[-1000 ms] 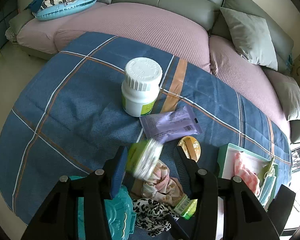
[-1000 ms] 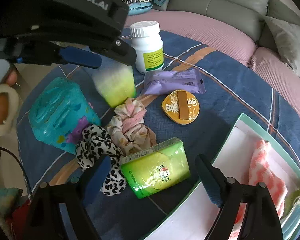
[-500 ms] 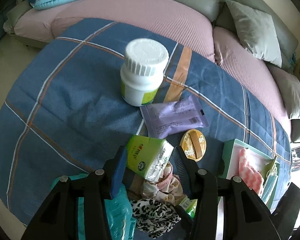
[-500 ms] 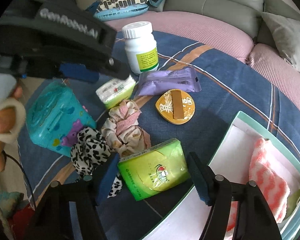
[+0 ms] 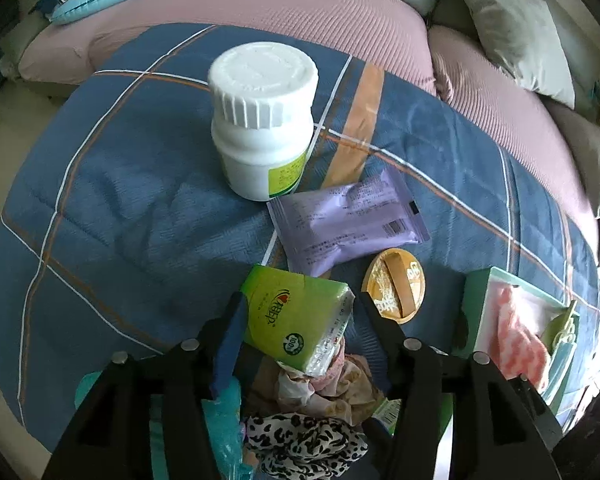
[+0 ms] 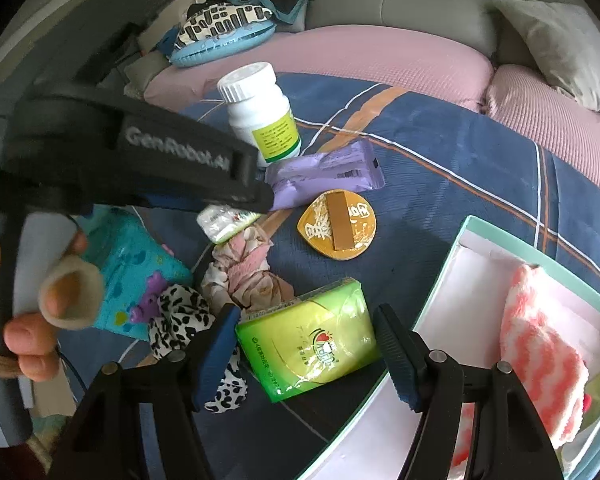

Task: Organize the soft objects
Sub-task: 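Grasp the second green tissue pack with the right tool while the left tool holds its pack, then lift both green tissue packs and carry them over the tray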

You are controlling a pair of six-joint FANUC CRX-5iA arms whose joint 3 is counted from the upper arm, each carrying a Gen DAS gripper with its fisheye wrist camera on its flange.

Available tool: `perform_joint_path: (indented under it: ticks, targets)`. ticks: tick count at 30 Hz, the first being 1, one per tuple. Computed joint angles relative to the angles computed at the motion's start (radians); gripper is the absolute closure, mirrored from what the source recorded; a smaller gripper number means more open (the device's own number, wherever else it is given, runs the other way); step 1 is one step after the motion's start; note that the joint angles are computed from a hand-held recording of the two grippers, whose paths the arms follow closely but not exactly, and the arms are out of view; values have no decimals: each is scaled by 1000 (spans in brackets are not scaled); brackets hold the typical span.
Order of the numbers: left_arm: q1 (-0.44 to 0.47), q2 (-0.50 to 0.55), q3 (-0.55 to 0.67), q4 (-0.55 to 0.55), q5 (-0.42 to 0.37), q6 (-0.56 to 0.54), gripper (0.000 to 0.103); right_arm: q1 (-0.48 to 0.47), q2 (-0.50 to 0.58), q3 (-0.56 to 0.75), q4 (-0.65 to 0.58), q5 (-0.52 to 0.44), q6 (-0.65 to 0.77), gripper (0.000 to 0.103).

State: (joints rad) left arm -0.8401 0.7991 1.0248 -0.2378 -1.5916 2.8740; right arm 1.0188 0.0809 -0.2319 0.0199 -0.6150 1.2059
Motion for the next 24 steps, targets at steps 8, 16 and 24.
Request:
perform_joint_path:
  ticks: [8, 16, 24]
  targets:
    - [9, 53, 68, 9, -53, -21, 37, 0, -3, -2, -6, 3, -2, 32]
    - [40, 133, 197, 51, -183, -117, 34, -3, -12, -8, -19, 3, 9, 32]
    - [70, 137, 189, 91, -228, -154, 34, 1, -11, -8, -16, 1, 4, 32]
